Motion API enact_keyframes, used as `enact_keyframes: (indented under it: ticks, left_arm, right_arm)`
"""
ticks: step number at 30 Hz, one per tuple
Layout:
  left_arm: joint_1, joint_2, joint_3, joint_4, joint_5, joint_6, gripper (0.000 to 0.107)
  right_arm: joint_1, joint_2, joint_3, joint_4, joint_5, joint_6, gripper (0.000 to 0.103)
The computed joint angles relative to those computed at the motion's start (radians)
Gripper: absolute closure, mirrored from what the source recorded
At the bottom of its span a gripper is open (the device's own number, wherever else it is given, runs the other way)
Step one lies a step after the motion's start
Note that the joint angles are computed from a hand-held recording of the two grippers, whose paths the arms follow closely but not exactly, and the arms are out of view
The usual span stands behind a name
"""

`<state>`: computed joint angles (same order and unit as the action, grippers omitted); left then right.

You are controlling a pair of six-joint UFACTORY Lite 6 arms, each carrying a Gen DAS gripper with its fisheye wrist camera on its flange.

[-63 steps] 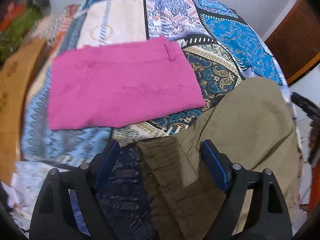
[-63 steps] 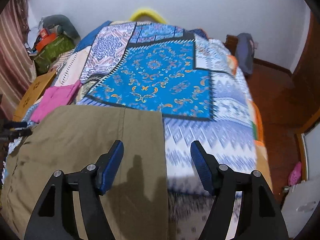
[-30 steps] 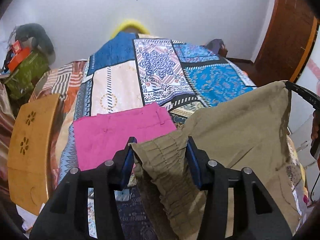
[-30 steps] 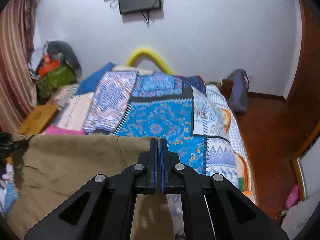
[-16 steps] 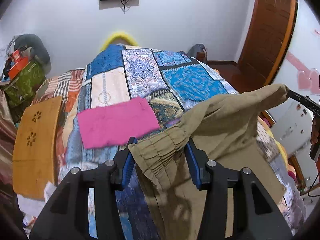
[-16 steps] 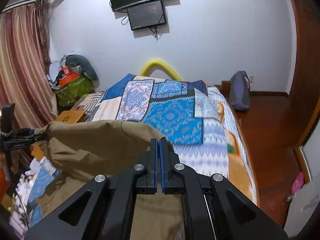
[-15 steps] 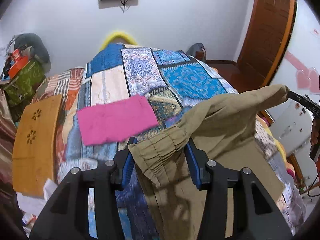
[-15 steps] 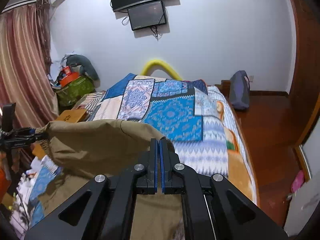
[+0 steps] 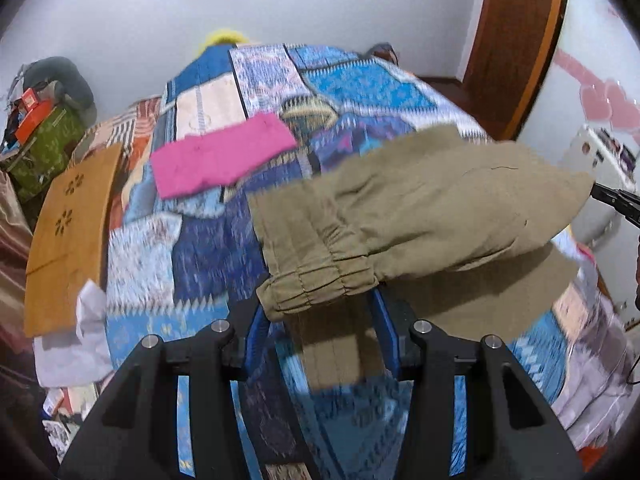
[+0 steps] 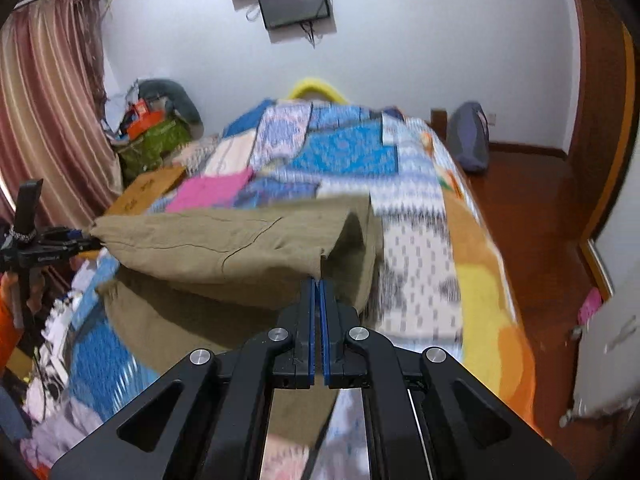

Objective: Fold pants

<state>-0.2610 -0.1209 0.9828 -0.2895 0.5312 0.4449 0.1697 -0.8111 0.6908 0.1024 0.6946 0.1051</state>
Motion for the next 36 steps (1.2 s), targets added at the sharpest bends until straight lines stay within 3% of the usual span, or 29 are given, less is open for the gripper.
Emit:
enact_keyframes:
  ticks: [4, 10, 18, 20, 22, 24, 28, 34, 36]
  left_arm:
    - [-0.014, -0.075, -0.121, 0.045, -0.033, -0.039, 0.060]
    - [0.003, -0.196, -0.212, 0.072, -0.026, -0.046, 0.060]
    - [-0.111, -0.317, -0.192, 0.268, -0.015, -0.241, 0.058]
    - [-0.181, -0.307, -0.179, 0.333, -0.021, -0.309, 0.052]
    - [-0.267, -0.283, -0.173, 0.438, -0.033, -0.406, 0.043]
    - [-0.367, -0.251, -0.178, 0.615, -0.040, -0.563, 0.042]
    - [-0.511, -0.152, -0.192, 0.876, -0.029, -0.788, 0.042]
    - [-0.553, -0.026, -0.172, 0.952, -0.050, -0.841, 0.042]
    - [-0.535, -0.003, -0.147, 0.899, -0.067, -0.797, 0.042]
  right_arm:
    - [0.057, -0.098, -0.135, -0.046, 0.032, 0.087, 0.100]
    - [0.289, -0.202, -0.236, -0.288, 0.122, 0.423, 0.100]
    - [0.665, -0.194, -0.141, -0.607, 0.285, 0.849, 0.094]
    - [0.707, -0.150, -0.100, -0.644, 0.271, 0.886, 0.087]
    - [0.777, -0.089, -0.059, -0.709, 0.266, 0.949, 0.072]
    - [0.839, -0.033, -0.035, -0.773, 0.261, 1.007, 0.056]
    - [0.890, 0.104, 0.001, -0.834, 0.210, 1.054, 0.051]
    - [0.841, 0.254, 0.003, -0.792, 0.026, 1.025, 0.051]
    - [0.833, 0.307, 0.018, -0.782, -0.011, 1.018, 0.051]
